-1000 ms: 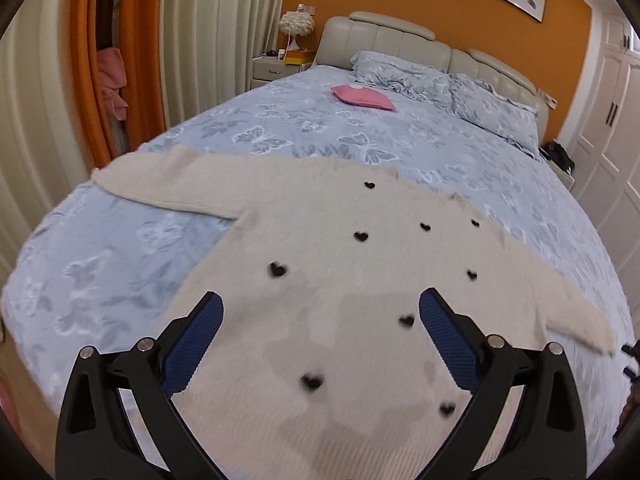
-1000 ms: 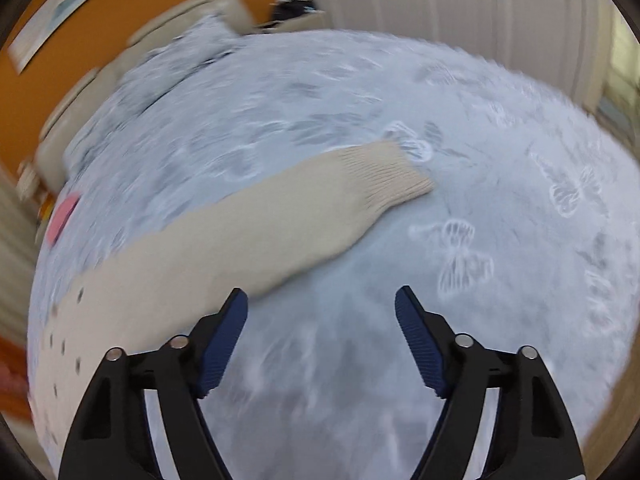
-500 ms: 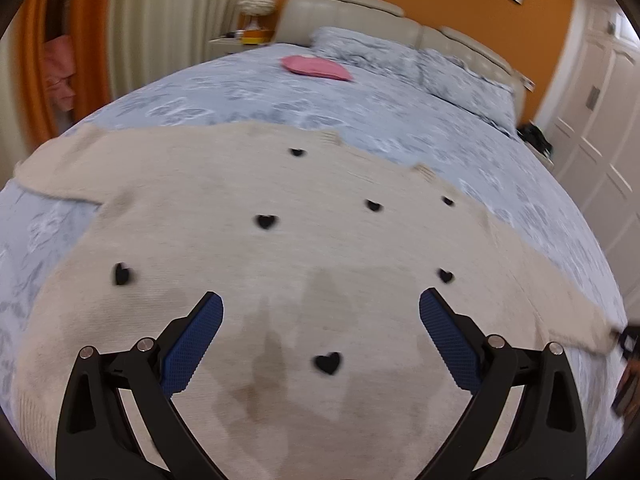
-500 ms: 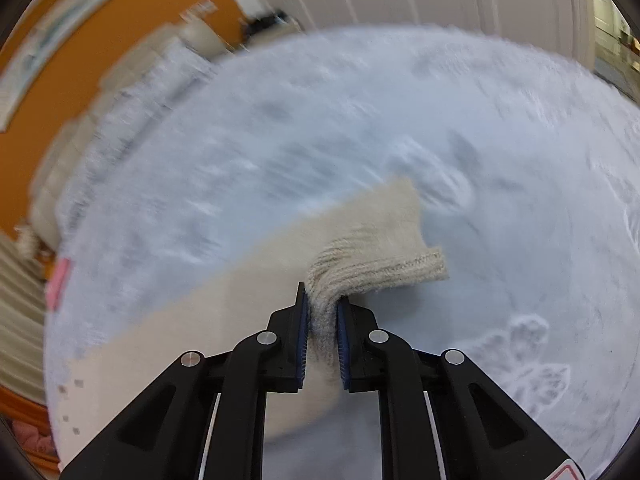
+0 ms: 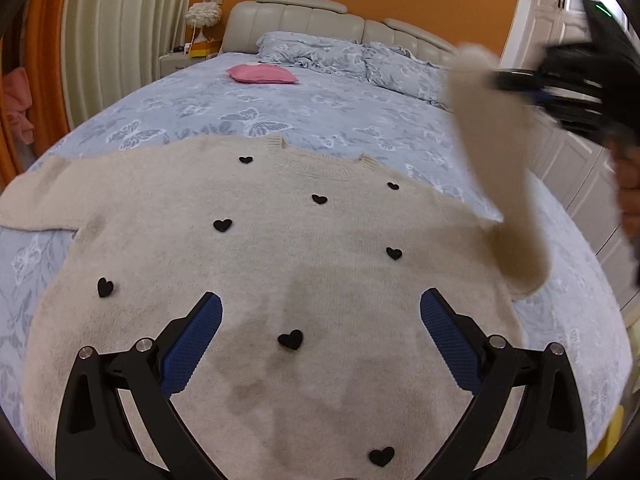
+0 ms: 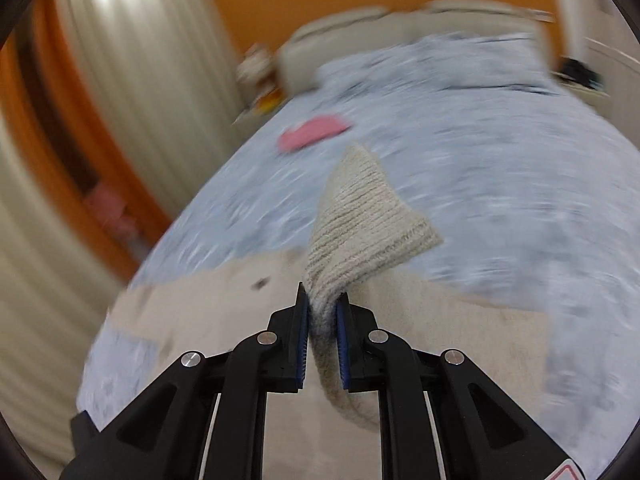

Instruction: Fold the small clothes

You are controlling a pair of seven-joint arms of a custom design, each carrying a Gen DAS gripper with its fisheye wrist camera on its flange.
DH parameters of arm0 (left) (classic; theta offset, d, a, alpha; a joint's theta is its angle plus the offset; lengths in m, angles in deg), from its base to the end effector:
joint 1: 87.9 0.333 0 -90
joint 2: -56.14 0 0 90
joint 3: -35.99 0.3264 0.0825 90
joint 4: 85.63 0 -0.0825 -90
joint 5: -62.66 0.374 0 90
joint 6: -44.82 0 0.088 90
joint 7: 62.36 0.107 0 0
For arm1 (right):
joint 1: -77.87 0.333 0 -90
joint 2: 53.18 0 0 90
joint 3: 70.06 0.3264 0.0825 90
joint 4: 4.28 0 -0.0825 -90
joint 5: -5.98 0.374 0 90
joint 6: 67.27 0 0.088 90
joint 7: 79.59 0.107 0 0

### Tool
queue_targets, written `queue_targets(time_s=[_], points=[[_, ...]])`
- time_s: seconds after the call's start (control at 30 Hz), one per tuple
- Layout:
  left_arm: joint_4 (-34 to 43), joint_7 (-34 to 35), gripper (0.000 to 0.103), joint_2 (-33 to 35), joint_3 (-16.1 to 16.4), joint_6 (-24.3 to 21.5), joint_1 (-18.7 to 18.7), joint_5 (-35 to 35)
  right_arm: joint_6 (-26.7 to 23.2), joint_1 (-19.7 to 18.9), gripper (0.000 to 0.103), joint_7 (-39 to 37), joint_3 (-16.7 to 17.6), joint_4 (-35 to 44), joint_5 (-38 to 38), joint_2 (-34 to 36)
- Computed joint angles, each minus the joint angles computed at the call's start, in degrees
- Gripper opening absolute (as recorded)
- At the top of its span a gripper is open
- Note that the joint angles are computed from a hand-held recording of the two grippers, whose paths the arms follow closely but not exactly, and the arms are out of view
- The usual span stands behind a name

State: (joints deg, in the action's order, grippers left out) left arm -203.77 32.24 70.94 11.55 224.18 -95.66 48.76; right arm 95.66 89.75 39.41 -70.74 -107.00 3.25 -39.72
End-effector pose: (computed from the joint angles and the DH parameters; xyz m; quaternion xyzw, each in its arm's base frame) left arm 0.5516 -0.3008 0.4324 -0.5268 0.7463 -0.3879 0.1231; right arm 0.6531 0.1327 0.5310 -0.5559 0.7304 -0.1821 0.3527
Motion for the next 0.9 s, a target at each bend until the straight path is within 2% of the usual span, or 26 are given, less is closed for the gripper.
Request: queue_targets(time_s=[0.07,0.1,0.17,0.2,0.23,0.27,0.3,0.33,0.37,0.4,0.43,0.47,0.5,0.57,0.6,0.63,0.67,0.7,0.73,0.77,0.8,0.83,0.87,0.9], points=[[0.90,1.16,0.097,0.85,-2.16,-1.19,2.61,-2.12,-4.11,-0.07,0.013,-4.70,3.33,8.42,3.02,7.76],[1.46,2.70,0.097,1.65,-4.44,-1.64,5.01,-4.29,-5.34,0.77,0.016,-5.24,3.41,10.41,2.99,9.88],[2.34,3.75,0.097,2.56,-5.65,-2.62,6.44,-6.73,-12.33,1.16,0.018,-9.11,4.81,18.19,5.20,16.85],[3.33,4.81,0.097,3.65,-6.58,-3.21,7.49,-8.35,-15.92,1.42,0.018,-9.88,5.11,20.02,5.88,18.15],[3.88,4.28,0.097,4.11,-5.51,-3.56,6.63,-8.39,-16.87,1.60,0.018,-10.51,5.32,20.67,5.88,19.16],[4.71,3.41,0.097,4.77,-3.91,-4.17,5.38,-8.02,-15.61,1.09,0.018,-9.42,6.05,19.31,4.21,18.50],[5.94,2.38,0.097,5.74,-2.48,-5.14,4.32,-7.67,-13.55,-0.53,0.022,-6.29,8.31,15.96,0.91,16.25],[6.79,2.31,0.097,6.47,-2.54,-5.76,4.44,-8.18,-8.53,-1.89,0.029,-2.09,9.08,10.96,-2.40,12.88],[7.91,2.96,0.097,7.50,-3.67,-6.42,5.49,-9.53,-4.28,-1.73,0.052,6.06,7.84,5.95,-8.49,9.30],[8.98,4.61,0.097,8.75,-6.25,-6.70,7.74,-12.14,-2.07,0.02,0.063,16.11,4.61,0.95,-16.08,5.16],[10.35,5.37,0.097,10.17,-8.07,-6.92,9.21,-14.70,-3.04,3.42,0.072,26.15,-0.40,-4.05,-23.64,0.58],[11.91,4.86,0.097,11.38,-7.89,-7.28,8.94,-15.62,-2.25,7.01,0.072,36.20,-5.40,-9.06,-32.23,-3.37],[13.11,4.29,0.097,12.21,-7.13,-7.57,8.12,-15.74,-4.64,11.32,0.072,45.08,-10.40,-13.15,-39.38,-6.78],[18.14,0.42,0.096,14.96,-2.13,-11.48,3.79,-12.65,-13.33,21.32,0.072,53.19,-20.15,-18.01,-43.93,-10.65],[21.39,-0.99,0.093,17.08,-0.53,-14.34,2.45,-11.28,-15.79,25.83,0.072,55.37,-24.70,-19.88,-44.73,-11.64],[23.60,-1.29,0.080,18.75,-0.32,-16.03,2.19,-11.01,-16.53,28.94,0.072,56.40,-28.23,-22.31,-44.35,-12.37],[24.72,-1.72,0.064,19.58,0.33,-16.59,1.59,-10.56,-16.47,30.70,0.072,56.17,-30.24,-23.49,-43.31,-12.19],[25.78,-2.92,0.057,20.31,1.75,-16.23,0.37,-9.25,-15.62,30.45,0.072,55.82,-30.49,-24.59,-42.72,-11.64],[26.25,-2.12,0.043,20.81,1.16,-15.77,0.76,-9.40,-14.69,30.48,0.071,55.73,-30.72,-25.19,-42.65,-11.17],[27.16,-0.20,0.024,21.75,-0.69,-15.74,2.14,-10.09,-13.56,29.65,0.069,54.75,-30.23,-25.23,-41.90,-10.06],[29.48,3.05,0.014,23.64,-3.85,-17.00,4.51,-11.55,-12.15,28.58,0.064,52.64,-29.72,-24.88,-40.26,-8.67],[30.72,4.72,0.012,24.56,-5.18,-17.27,5.40,-12.70,-11.03,27.27,0.059,51.27,-28.85,-24.77,-39.45,-8.23],[31.82,6.18,0.011,25.17,-6.08,-16.41,5.86,-13.76,-9.17,25.88,0.046,50.34,-28.15,-24.78,-39.13,-7.59],[32.56,8.09,0.011,25.24,-6.78,-15.37,6.16,-14.20,-7.68,24.84,0.043,49.50,-27.65,-24.54,-38.81,-7.27]])
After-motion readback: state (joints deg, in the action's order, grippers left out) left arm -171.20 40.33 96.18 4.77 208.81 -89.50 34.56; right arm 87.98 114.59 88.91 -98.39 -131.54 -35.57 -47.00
